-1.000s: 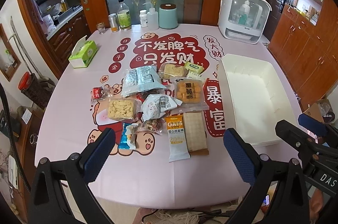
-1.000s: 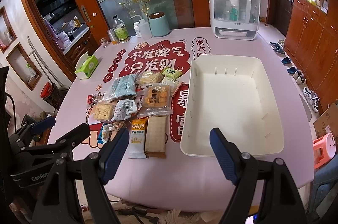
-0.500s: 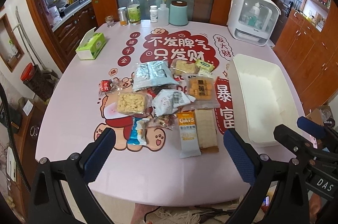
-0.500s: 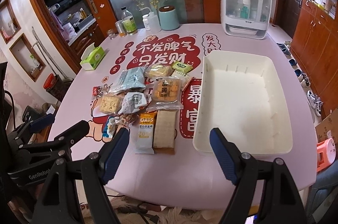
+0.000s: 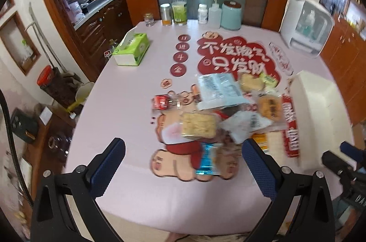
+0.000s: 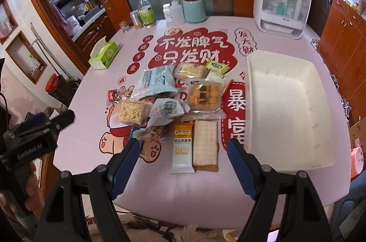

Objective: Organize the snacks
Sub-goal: 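Grasp the bag of puffed snacks with the left gripper while the right grasps the OATS bar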

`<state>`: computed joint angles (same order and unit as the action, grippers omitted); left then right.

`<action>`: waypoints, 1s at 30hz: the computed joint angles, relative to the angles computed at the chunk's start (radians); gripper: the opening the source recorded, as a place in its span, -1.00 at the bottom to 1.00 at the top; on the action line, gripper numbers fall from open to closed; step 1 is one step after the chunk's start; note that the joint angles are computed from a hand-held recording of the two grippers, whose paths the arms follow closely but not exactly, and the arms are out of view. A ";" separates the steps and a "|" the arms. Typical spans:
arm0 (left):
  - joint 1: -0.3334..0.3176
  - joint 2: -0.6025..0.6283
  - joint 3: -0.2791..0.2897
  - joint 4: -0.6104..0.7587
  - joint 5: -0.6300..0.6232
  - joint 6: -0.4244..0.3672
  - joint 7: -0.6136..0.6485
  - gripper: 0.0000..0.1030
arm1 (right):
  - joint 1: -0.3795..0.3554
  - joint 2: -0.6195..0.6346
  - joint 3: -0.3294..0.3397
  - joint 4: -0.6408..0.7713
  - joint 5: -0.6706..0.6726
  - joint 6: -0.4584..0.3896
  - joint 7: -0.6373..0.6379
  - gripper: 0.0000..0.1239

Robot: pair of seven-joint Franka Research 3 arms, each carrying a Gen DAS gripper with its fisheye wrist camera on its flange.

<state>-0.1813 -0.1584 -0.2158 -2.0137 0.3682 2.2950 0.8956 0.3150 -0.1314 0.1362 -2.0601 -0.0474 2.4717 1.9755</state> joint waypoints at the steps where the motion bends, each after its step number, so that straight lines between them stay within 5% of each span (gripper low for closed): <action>1: 0.003 0.009 0.009 -0.001 -0.005 0.003 0.032 0.97 | 0.000 0.020 0.002 0.017 0.001 -0.016 0.013 0.28; 15: 0.070 0.278 0.048 0.041 -0.206 0.186 0.575 0.97 | 0.041 0.252 -0.033 0.094 0.195 -0.084 0.002 0.07; 23: 0.082 0.461 0.019 0.185 -0.170 0.208 0.837 0.97 | 0.060 0.331 -0.043 0.096 0.235 -0.091 0.030 -0.06; 30: 0.051 0.540 0.019 0.251 -0.082 0.195 0.940 0.97 | 0.091 0.357 -0.055 0.107 0.156 -0.058 0.076 -0.07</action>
<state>-0.1300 0.3815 -0.1965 -1.7627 0.2860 2.4900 1.8352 0.4055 0.2259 0.0813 -1.9533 0.1085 2.4140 2.0515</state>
